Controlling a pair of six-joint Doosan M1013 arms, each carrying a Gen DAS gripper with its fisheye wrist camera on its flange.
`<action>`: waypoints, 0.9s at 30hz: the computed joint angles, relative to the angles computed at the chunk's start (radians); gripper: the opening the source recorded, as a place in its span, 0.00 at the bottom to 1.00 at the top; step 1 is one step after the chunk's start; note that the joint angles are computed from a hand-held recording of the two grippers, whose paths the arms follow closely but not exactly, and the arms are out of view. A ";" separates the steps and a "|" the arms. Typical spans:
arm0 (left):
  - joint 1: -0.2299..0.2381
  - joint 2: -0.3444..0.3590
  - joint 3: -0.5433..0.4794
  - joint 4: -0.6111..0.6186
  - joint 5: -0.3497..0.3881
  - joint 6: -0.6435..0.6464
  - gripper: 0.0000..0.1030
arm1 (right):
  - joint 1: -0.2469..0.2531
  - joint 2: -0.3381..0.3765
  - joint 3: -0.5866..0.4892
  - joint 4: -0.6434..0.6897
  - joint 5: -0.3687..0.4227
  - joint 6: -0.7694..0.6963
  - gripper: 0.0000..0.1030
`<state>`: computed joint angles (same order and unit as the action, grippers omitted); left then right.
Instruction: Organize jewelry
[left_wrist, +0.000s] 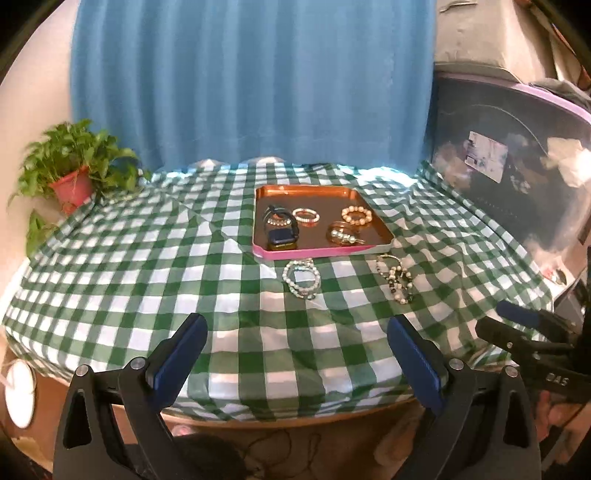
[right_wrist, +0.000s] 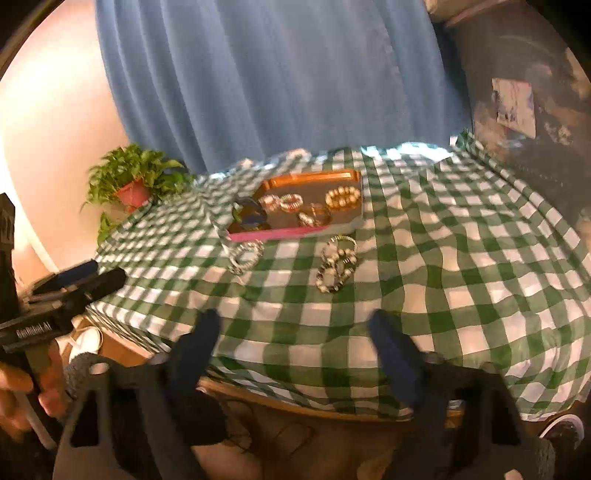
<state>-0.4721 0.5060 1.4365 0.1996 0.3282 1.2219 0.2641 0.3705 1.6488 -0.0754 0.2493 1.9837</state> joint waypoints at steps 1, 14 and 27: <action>0.009 0.012 -0.013 -0.090 0.004 0.069 0.93 | -0.003 0.006 -0.003 0.010 0.002 -0.012 0.62; 0.045 0.188 -0.238 -0.478 0.220 0.457 0.41 | -0.079 0.110 -0.116 0.434 0.097 -0.433 0.30; 0.089 0.346 -0.464 -0.539 0.327 0.454 0.23 | -0.091 0.226 -0.254 0.335 0.202 -0.419 0.13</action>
